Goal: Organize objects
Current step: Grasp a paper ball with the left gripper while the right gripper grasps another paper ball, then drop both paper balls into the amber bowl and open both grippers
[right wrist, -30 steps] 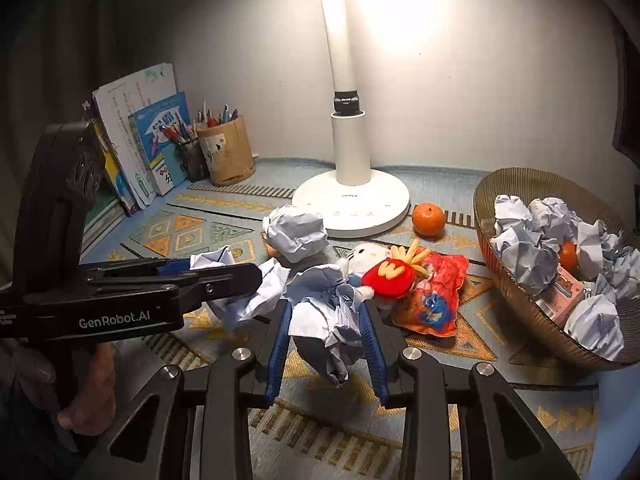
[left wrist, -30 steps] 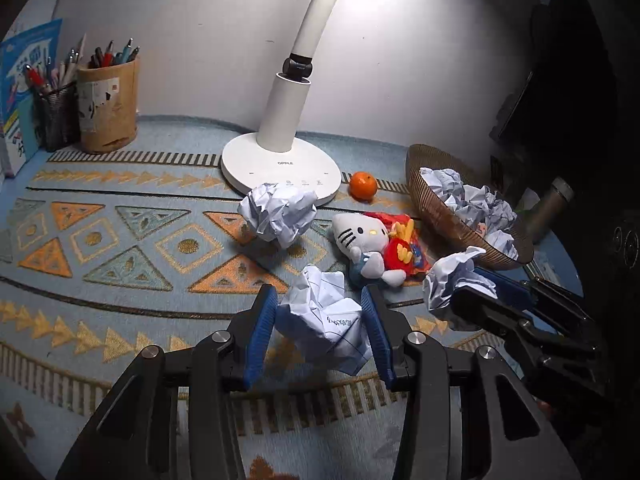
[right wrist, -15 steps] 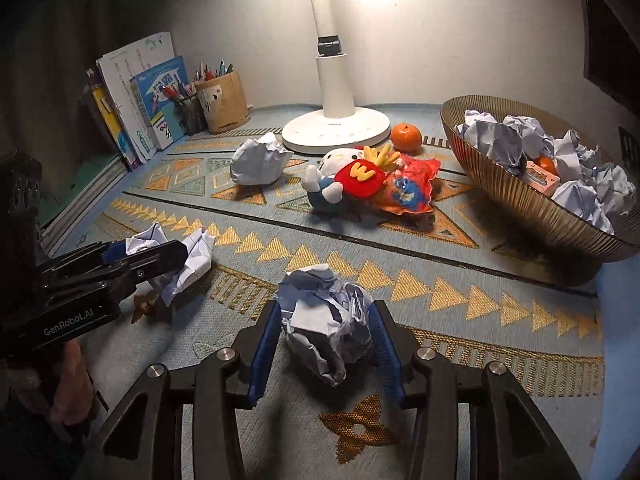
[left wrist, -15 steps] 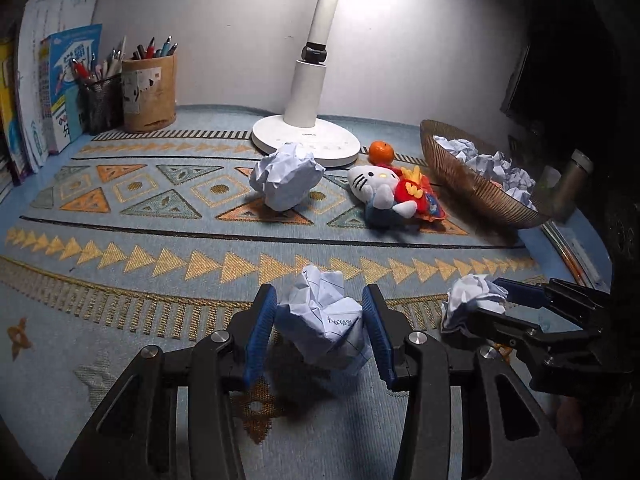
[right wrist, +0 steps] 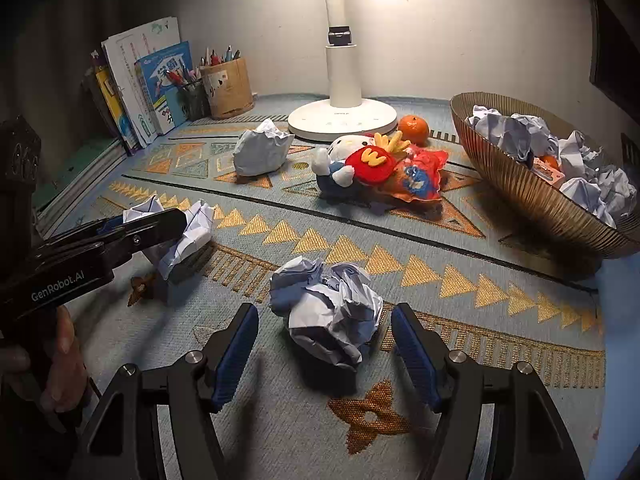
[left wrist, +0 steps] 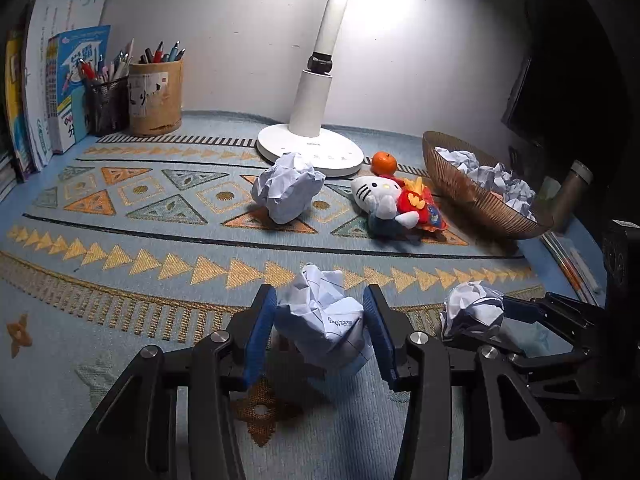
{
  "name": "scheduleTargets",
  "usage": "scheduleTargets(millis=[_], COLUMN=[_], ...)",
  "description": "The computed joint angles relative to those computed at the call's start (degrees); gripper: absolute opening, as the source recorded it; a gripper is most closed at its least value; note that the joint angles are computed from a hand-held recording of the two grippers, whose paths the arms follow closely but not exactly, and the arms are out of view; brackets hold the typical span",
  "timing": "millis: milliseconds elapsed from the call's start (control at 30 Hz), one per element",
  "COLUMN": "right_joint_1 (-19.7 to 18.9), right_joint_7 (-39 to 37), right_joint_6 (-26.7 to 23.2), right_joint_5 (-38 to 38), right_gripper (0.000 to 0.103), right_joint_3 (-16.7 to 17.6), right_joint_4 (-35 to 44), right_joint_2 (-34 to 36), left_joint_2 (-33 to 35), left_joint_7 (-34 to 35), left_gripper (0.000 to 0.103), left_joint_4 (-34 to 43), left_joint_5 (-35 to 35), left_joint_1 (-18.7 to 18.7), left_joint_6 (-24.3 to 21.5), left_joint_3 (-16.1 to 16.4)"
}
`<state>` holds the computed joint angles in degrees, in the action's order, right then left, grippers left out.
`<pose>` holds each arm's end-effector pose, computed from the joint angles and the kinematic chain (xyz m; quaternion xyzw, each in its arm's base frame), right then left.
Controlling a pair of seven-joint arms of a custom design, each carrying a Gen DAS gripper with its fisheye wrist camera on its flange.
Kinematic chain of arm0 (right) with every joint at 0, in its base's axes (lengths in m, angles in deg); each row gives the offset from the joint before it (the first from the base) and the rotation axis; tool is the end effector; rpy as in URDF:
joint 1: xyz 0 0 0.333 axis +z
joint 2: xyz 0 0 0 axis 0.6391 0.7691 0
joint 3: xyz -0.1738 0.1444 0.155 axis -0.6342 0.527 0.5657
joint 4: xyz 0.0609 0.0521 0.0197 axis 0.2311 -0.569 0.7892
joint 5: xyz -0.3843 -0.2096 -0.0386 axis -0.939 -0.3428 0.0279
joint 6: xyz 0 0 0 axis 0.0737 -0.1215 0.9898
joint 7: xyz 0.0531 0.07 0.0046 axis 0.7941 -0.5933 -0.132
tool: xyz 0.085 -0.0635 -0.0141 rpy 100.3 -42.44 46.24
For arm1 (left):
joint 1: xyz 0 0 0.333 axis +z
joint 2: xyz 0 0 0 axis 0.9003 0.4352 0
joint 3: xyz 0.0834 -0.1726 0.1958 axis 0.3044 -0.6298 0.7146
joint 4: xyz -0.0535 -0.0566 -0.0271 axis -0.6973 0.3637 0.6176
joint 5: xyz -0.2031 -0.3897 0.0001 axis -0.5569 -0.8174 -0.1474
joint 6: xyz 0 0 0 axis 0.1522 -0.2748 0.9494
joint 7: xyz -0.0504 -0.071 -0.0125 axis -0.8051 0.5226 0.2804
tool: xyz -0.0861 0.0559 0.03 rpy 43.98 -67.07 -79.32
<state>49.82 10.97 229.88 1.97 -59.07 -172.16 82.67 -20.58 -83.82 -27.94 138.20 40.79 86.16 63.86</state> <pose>0.6498 0.2376 0.2606 -0.8078 0.4734 -0.1420 0.3212 0.6080 -0.3210 0.3003 -0.6466 0.6312 -0.3735 0.2097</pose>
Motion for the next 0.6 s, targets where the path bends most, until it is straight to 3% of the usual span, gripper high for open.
scheduleTargets(millis=[33,100,167,233,333,400,467,533,600], right_joint_1=[1.6,1.3,2.2,0.7,-8.4,-15.4,-19.5,-27.2,-33.3], right_joint_7=[1.6,1.3,1.8,0.8,-4.5,-9.1,-13.2,-19.0,-23.0], right_joint_6=[0.5,0.7,3.4,5.4,7.1,6.1,8.0,9.8,11.8], right_joint_5=[-1.2,-1.7,-2.7,-2.8,1.1,5.8,10.1,16.4,21.8], right_gripper=[0.062,0.049,0.046,0.045,0.044,0.044,0.044,0.045,0.045], right_joint_3=[-1.7,-1.3,-1.8,0.0,9.6,16.3,20.2,27.3,32.7], right_joint_4=[0.0,-0.2,-1.3,-2.4,-4.3,-5.1,-5.9,-5.7,-4.0], right_joint_2=[0.1,0.1,-0.3,-0.7,-1.6,-2.6,-4.5,-5.7,-6.1], left_joint_2=[0.0,0.0,0.2,0.2,0.0,0.0,0.5,2.6,6.9], left_joint_7=[-0.5,-1.1,0.0,2.5,6.1,5.8,6.5,14.1,25.9], left_gripper=[0.043,0.043,0.043,0.043,0.042,0.042,0.042,0.042,0.042], left_joint_4=[0.1,0.2,0.2,0.1,0.3,1.4,4.7,9.7,17.0], left_joint_5=[0.6,1.4,0.6,-1.5,-4.9,-5.2,-4.5,-9.1,-16.1], left_joint_1=[-0.3,-0.4,0.1,0.7,1.0,0.4,-0.8,0.5,3.4], left_joint_6=[0.0,0.0,-0.3,-1.0,-2.4,0.3,2.0,2.5,1.4], left_joint_3=[0.3,0.4,-0.2,-1.2,-2.4,-1.9,-1.1,-4.0,-9.7])
